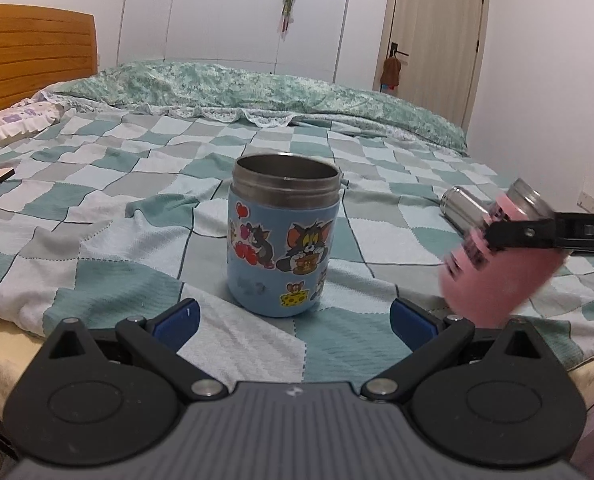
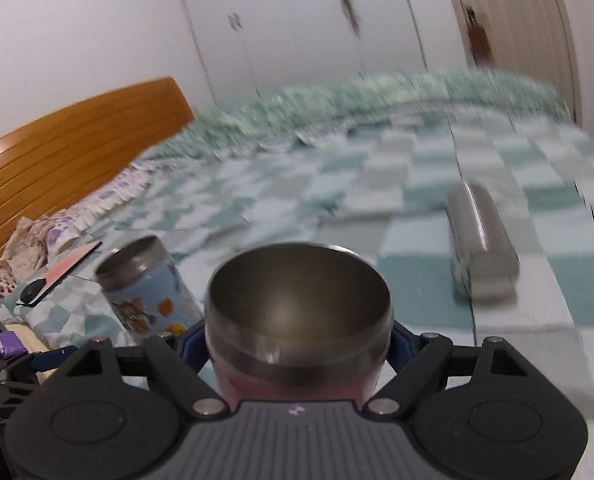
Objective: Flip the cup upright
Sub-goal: 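Turn the pink cup rim-up with the right tool and lower it beside the blue cup, then open the right tool and withdraw it from the pink cup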
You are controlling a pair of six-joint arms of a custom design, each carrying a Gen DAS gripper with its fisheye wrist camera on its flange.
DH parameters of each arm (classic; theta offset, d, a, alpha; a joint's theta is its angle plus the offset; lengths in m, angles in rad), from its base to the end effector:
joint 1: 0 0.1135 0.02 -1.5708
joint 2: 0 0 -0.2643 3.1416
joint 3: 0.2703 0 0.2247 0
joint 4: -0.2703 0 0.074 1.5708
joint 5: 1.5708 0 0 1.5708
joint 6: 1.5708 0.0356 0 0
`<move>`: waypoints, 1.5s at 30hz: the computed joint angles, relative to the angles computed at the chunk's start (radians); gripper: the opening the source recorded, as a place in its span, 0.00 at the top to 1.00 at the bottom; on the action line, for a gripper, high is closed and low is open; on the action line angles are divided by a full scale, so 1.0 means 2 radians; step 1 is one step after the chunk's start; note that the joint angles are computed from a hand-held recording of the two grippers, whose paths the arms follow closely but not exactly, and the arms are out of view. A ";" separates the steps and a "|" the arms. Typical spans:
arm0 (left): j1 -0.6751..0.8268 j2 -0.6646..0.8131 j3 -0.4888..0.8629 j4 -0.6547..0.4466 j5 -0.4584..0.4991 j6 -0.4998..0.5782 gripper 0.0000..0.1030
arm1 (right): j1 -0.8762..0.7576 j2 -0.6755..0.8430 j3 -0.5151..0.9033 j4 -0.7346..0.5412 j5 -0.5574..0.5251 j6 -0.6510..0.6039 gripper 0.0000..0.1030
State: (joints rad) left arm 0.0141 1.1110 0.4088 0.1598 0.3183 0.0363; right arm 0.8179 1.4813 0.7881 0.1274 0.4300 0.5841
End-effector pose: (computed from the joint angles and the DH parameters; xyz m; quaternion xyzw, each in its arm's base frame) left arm 0.1993 -0.0083 0.2006 0.0875 0.8588 -0.1257 0.4889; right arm 0.2098 0.2022 0.2275 0.0022 0.8623 0.1606 0.4802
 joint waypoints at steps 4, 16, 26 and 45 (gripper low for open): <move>-0.003 -0.013 -0.001 0.000 -0.007 -0.007 0.00 | 0.015 0.040 0.030 0.045 0.032 -0.050 0.19; 0.029 -0.009 -0.010 0.019 -0.009 -0.009 0.00 | 0.036 0.228 0.227 -0.003 0.072 -0.136 0.19; 0.019 -0.073 -0.028 0.005 -0.032 -0.014 0.00 | 0.048 0.207 0.155 0.078 0.078 -0.148 0.03; -0.293 -0.316 -0.169 -0.014 -0.326 -0.075 0.00 | 0.358 -0.217 -0.230 -0.126 0.454 0.067 0.00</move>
